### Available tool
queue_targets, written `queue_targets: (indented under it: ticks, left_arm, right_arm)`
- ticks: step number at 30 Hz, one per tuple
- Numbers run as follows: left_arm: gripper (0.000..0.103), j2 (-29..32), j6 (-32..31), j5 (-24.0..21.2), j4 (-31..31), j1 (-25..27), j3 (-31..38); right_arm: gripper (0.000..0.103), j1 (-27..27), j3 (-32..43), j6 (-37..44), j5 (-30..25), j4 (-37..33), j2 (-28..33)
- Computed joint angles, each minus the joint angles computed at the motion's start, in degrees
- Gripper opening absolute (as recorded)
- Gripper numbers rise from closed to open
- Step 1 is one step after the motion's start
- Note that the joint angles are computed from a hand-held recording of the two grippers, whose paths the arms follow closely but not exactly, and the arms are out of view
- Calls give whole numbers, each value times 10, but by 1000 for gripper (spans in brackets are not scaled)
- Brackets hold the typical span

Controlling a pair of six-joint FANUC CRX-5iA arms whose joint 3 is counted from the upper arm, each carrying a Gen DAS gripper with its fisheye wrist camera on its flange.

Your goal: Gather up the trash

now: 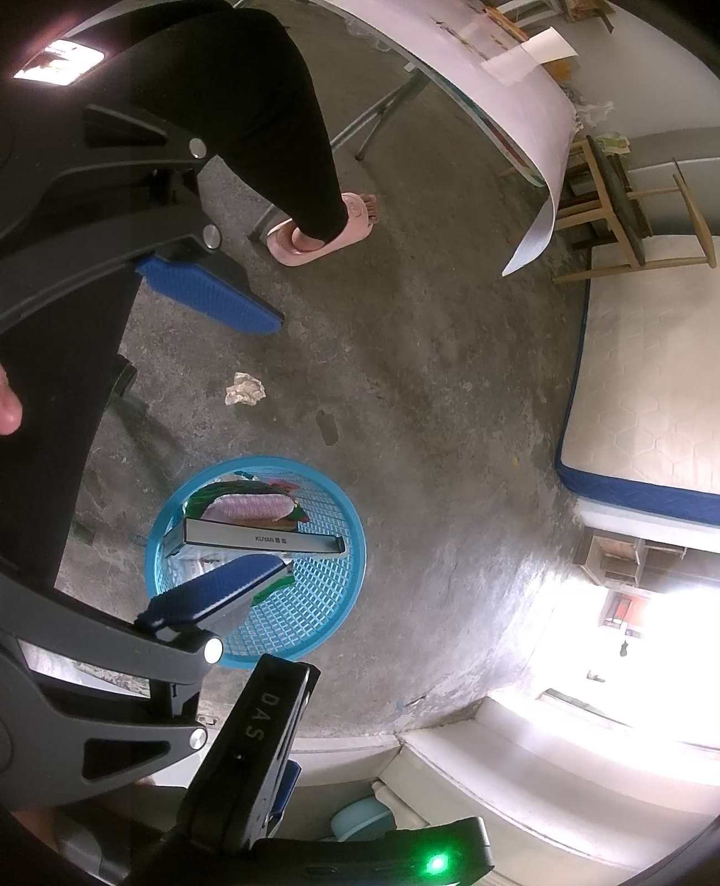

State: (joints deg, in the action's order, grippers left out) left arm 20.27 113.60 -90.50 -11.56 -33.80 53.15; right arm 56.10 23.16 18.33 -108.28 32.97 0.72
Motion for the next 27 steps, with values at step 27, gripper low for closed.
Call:
queue_targets:
  ticks: [27]
  left_arm:
    - [78, -1, -1, 1, -2, -2, -1]
  right_arm:
    - [86, 1, 1, -4, -3, -2, 0]
